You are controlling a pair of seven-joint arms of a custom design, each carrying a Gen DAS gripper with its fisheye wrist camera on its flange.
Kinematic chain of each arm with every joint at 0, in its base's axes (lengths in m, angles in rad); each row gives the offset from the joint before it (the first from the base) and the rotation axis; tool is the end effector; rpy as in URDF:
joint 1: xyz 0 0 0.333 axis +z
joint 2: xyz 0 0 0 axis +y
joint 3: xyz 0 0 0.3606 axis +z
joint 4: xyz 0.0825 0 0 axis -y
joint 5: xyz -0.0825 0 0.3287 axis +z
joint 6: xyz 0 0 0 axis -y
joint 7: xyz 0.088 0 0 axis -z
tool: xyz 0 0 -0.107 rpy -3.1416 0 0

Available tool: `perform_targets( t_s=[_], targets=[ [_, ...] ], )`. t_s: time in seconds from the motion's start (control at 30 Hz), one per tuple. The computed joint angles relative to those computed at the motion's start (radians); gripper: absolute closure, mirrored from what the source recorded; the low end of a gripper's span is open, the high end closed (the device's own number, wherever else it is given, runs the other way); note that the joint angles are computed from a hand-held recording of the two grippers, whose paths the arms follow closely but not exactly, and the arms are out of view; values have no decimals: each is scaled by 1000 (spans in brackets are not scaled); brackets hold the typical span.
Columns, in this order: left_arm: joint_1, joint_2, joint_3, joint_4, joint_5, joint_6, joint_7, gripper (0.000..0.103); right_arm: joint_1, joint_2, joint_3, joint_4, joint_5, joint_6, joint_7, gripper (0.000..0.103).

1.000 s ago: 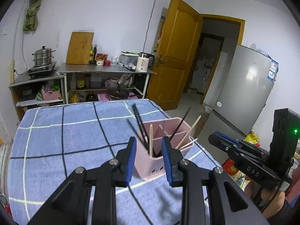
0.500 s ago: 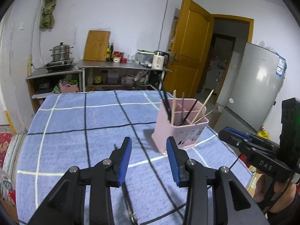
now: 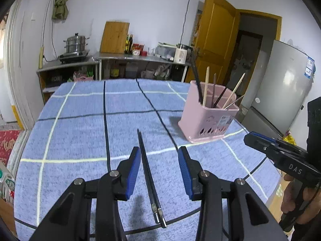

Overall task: Organize utensils
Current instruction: 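Move both tools down to the last black chopsticks on the cloth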

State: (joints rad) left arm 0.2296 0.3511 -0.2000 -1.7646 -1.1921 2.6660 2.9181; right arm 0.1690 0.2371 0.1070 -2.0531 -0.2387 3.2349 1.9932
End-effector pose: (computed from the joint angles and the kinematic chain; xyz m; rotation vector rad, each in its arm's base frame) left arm 0.6437 0.0644 0.4844 -1.4633 2.0406 -1.2154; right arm 0.5754 0.1803 0.5174 -1.6630 1.5246 -0.5629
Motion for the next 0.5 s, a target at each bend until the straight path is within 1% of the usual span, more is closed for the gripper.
perform_targets(
  t_s=[0.07,0.13,0.2,0.33,0.5],
  targets=[
    [-11,17,6,5,27,17,-21,62,-24,14,33,10,6,-12,-16,78],
    [-16,35,8,10,61,24,-51,62,-37,25,54,18,14,-21,-30,78],
    [-20,57,8,18,97,36,-81,62,-67,41,95,29,29,-33,-53,78],
    [-28,111,9,55,194,51,-171,62,-95,71,137,54,61,-58,-93,78],
    [-43,192,15,131,348,47,-320,62,-102,106,156,87,99,-90,-137,78]
  ],
)
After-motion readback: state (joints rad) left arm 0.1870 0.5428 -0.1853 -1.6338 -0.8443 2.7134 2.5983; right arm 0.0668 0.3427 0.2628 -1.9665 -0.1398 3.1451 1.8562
